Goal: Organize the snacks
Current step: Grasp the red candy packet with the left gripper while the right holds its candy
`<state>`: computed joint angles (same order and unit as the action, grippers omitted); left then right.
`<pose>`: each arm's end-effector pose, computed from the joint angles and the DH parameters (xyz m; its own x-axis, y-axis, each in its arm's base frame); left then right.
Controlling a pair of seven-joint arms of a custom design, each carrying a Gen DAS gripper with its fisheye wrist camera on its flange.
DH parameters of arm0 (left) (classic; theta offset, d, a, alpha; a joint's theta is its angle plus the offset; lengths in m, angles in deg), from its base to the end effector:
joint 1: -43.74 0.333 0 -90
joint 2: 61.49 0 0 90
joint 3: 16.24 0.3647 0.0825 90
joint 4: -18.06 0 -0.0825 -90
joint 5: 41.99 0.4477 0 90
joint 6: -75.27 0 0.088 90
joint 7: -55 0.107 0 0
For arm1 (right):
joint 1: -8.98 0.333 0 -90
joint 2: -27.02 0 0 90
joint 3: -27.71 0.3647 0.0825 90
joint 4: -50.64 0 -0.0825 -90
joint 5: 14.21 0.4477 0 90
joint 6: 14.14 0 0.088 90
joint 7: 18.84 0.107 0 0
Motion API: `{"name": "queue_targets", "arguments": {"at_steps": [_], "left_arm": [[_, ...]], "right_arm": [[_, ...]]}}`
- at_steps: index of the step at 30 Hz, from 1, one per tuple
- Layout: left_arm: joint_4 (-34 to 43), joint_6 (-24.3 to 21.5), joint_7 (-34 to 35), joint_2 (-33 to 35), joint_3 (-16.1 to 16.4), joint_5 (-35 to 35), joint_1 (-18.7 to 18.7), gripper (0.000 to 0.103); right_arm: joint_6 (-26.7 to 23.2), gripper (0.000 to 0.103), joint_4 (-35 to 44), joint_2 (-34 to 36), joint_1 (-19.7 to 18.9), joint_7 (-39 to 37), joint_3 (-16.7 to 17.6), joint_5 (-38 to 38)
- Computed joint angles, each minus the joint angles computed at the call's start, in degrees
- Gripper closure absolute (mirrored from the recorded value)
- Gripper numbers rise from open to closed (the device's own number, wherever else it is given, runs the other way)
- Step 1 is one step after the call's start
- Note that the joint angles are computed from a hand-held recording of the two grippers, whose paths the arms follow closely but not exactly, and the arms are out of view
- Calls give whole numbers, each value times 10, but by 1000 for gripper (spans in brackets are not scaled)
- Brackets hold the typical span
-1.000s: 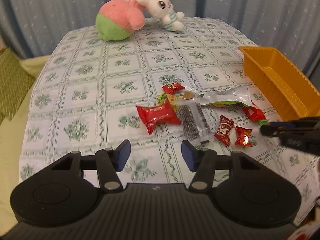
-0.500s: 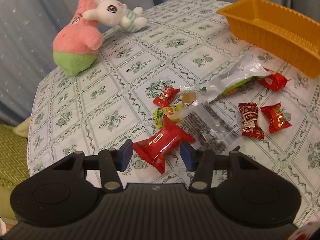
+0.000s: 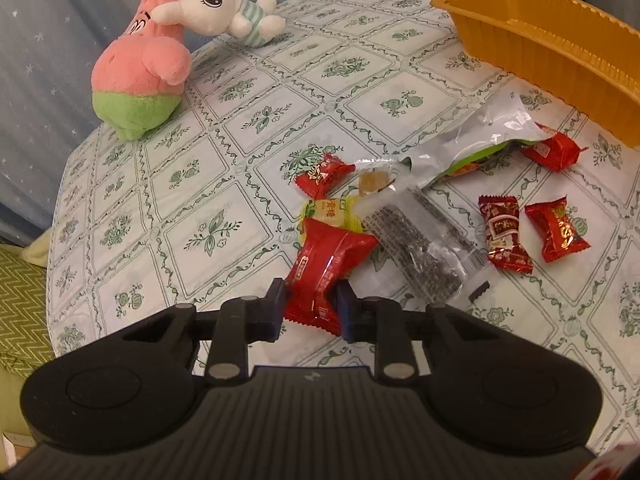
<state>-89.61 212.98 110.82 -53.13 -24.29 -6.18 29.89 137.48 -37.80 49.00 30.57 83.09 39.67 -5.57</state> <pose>0.6478 -0.2514 0.4946 -0.0860 -0.9565 -0.2789 -0.8398 0.2202 -0.4962 0.6811 0.4131 0.5437 0.3232 -0.8810 -0.3456 -0.8090 -0.0677 -0.5839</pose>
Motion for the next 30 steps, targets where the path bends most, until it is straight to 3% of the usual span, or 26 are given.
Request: {"name": "queue_targets", "arguments": {"at_steps": [1,11,14,17,22,26,30], "left_arm": [[-1,0,1,-2,-1,-8,1,85],[-17,-8,-26,-31,-12,-64,8,87],[-15,-9,-17,-32,-15,-58,8,82],[-4,-14,5,-23,-16,-56,9,70],[9,-20,68,-4,-13,-76,9,65],[19,-33,108,8,-11,-88,5,66],[14,-18,77,3,-5,-97,2,75]], "right_arm": [[-1,82,2,1,-1,-2,1,2],[0,82,-1,-4,-18,-29,4,26],[0,82,-3,-6,-20,-32,3,30],[-1,82,-2,-6,-22,-33,1,32],[-2,82,-9,-12,-23,-34,-2,32],[-3,82,-17,-19,-23,-27,-6,29],[-3,82,-24,-24,-23,-19,-9,27]]}}
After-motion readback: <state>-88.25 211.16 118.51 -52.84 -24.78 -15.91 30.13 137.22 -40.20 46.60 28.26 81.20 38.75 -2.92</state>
